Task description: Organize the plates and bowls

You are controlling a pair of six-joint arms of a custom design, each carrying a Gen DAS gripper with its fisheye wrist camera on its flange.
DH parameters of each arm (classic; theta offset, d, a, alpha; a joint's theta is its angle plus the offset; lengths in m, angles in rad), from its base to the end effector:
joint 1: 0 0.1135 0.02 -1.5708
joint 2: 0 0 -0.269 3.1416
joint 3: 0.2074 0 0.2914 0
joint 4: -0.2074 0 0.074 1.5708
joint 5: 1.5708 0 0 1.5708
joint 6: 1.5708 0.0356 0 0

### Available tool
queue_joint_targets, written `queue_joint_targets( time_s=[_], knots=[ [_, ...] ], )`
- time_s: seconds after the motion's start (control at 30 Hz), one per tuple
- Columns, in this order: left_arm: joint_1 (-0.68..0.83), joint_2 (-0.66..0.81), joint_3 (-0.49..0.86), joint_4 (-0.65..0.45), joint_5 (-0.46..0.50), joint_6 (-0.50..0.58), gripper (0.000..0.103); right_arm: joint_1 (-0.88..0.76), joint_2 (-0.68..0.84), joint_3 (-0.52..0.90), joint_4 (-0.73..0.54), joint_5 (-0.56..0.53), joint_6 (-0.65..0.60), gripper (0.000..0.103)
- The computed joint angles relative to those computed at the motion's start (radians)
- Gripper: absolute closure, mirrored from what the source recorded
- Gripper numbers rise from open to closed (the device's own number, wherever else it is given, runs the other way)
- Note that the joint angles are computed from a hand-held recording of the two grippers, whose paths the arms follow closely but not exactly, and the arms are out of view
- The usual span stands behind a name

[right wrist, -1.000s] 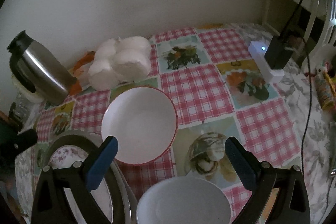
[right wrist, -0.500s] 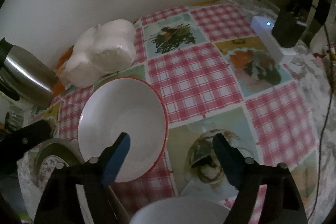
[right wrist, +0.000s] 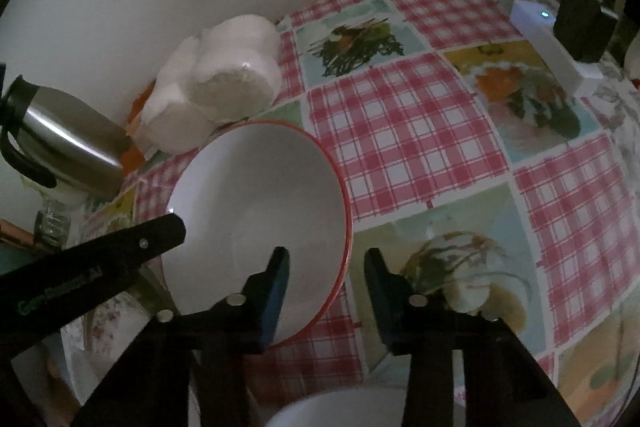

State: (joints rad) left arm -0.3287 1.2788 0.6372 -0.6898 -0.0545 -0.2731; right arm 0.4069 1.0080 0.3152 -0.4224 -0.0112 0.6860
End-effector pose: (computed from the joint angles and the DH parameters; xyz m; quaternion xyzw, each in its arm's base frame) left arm 0.2211 -0.0733 0.1421 0.0243 0.9922 -0.0095 0.1220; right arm 0.1674 0.0726 0.1066 0.1343 0.9649 0.1220 0.1901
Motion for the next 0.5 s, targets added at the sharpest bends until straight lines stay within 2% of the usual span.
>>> queue_joint_targets(
  time_s=[0.27, 0.5],
  knots=[
    [-0.018, 0.092, 0.010, 0.048, 0.012, -0.017, 0.074, -0.004, 0.024, 0.001, 0.029, -0.013, 0.001, 0.069],
    [-0.050, 0.156, 0.022, 0.078, 0.018, -0.024, 0.077, -0.028, 0.067, -0.001, 0.049, -0.019, -0.013, 0.068]
  ],
)
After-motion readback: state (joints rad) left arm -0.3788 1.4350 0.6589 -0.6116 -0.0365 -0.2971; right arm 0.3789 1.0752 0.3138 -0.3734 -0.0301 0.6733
